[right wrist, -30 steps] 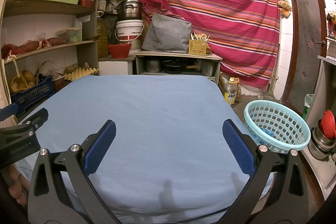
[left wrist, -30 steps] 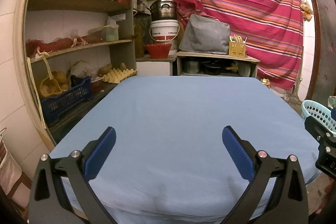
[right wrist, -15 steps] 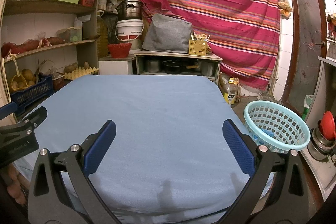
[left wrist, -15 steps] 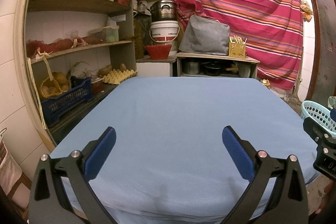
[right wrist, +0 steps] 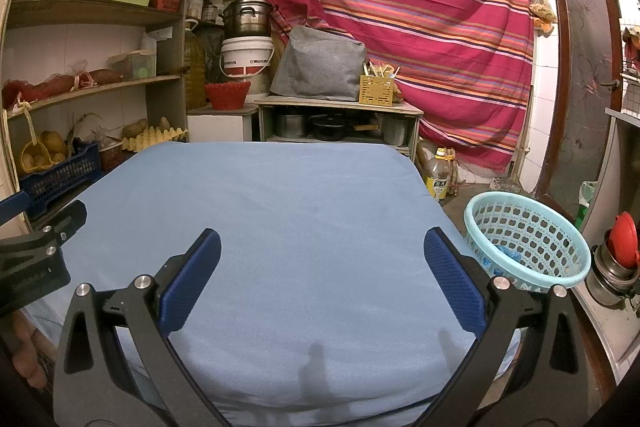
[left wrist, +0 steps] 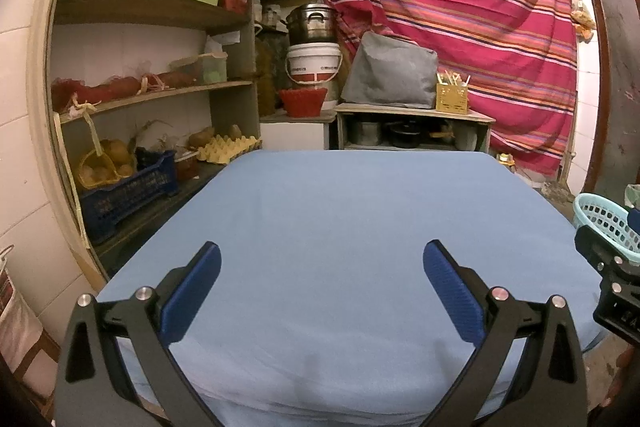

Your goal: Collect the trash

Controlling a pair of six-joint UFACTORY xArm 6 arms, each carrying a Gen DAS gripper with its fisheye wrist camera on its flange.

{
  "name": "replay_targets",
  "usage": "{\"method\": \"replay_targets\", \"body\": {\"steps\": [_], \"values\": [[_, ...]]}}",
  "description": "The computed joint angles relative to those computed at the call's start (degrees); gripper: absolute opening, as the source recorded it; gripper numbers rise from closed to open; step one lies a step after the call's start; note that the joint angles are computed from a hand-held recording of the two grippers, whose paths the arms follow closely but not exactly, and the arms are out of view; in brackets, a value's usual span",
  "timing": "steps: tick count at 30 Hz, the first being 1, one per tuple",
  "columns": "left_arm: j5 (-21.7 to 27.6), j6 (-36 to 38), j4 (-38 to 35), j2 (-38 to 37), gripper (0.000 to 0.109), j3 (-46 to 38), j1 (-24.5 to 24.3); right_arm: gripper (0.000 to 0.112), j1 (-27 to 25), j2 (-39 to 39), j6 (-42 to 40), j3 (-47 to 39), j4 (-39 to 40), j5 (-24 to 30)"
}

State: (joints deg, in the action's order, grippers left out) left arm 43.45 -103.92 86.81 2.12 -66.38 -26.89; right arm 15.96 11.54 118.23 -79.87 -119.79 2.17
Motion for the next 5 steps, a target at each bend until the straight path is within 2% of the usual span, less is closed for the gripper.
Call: {"method": "replay_targets", "body": {"steps": [5], "values": [[0.42, 0.41, -0.04, 0.18, 0.099, -0.18, -0.38, 0.099, 0.07, 0.03, 0.2, 0.0, -0.16, 0.16]]}}
